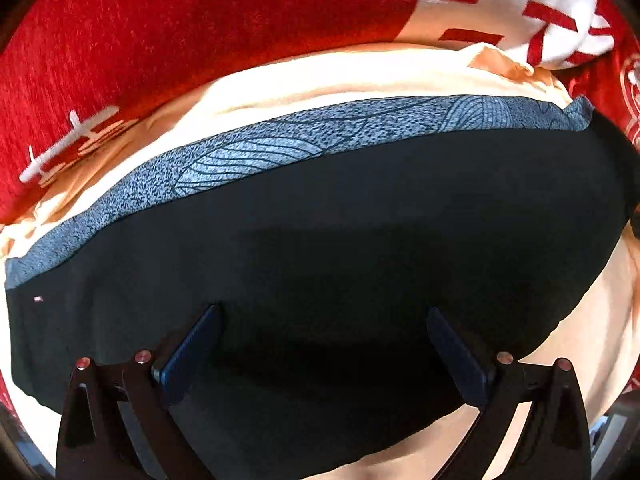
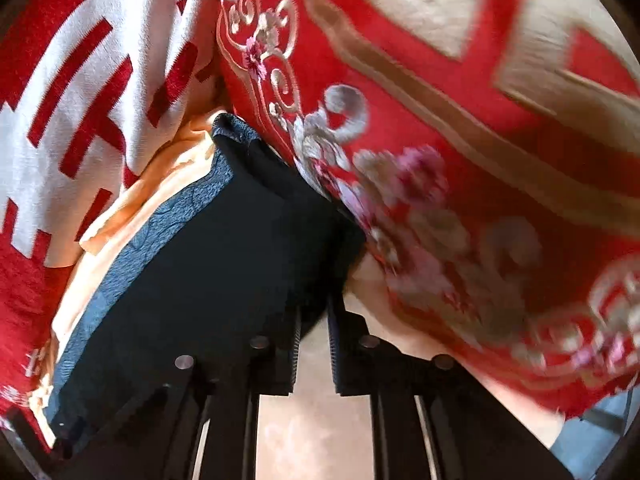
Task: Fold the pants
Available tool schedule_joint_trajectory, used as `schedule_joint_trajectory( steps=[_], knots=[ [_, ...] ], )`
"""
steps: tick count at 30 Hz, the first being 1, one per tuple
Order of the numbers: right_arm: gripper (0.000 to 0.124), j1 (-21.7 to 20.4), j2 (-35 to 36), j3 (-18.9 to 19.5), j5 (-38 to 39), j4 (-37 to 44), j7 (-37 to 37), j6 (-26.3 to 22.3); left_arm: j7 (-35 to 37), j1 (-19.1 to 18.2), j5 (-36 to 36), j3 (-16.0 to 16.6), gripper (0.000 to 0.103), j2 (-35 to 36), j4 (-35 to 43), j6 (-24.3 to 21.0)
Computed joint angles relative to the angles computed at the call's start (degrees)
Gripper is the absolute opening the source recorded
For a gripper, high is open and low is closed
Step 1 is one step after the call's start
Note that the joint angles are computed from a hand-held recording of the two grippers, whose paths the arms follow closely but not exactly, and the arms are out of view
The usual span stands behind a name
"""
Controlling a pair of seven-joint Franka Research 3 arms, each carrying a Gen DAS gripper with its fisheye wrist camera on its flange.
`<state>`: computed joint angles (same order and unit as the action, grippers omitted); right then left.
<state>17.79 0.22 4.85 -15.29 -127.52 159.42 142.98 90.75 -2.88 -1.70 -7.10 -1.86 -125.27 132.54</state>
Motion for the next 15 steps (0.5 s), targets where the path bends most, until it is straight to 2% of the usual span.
schedule_joint_trajectory(
  steps=[4, 7, 11, 13, 15],
  knots=[
    [0.018, 1.7, -2.0, 1.9, -1.9, 0.1, -1.4, -0.8, -1.1, -0.3, 1.4, -0.3, 0.103, -1.0, -1.1, 0.8],
    [0.023, 3.3, 0.2, 3.0, 0.9, 2.1, -7.3, 3.1, -2.7, -0.7, 1.5, -0.5, 0.103, -0.9, -0.5, -0.3],
    [0.023, 5.3, 11.0, 3.7, 9.9, 12.2, -21.4, 10.1, -7.5, 0.1, 8.0, -0.1, 0.103, 0.4, 0.4, 4.7],
    [0.023, 5.6, 17.1, 4.4, 14.5, 18.7, -26.8, 12.0, -10.6, 0.8, 9.5, 0.4, 0.103, 2.8, 3.1, 4.2],
    [0.023, 6.0, 22.7, 4.5, 17.2, 25.2, -30.6, 11.5, -13.9, 1.4, 11.0, 0.8, 0.103, 6.2, 6.2, 2.2]
  ],
)
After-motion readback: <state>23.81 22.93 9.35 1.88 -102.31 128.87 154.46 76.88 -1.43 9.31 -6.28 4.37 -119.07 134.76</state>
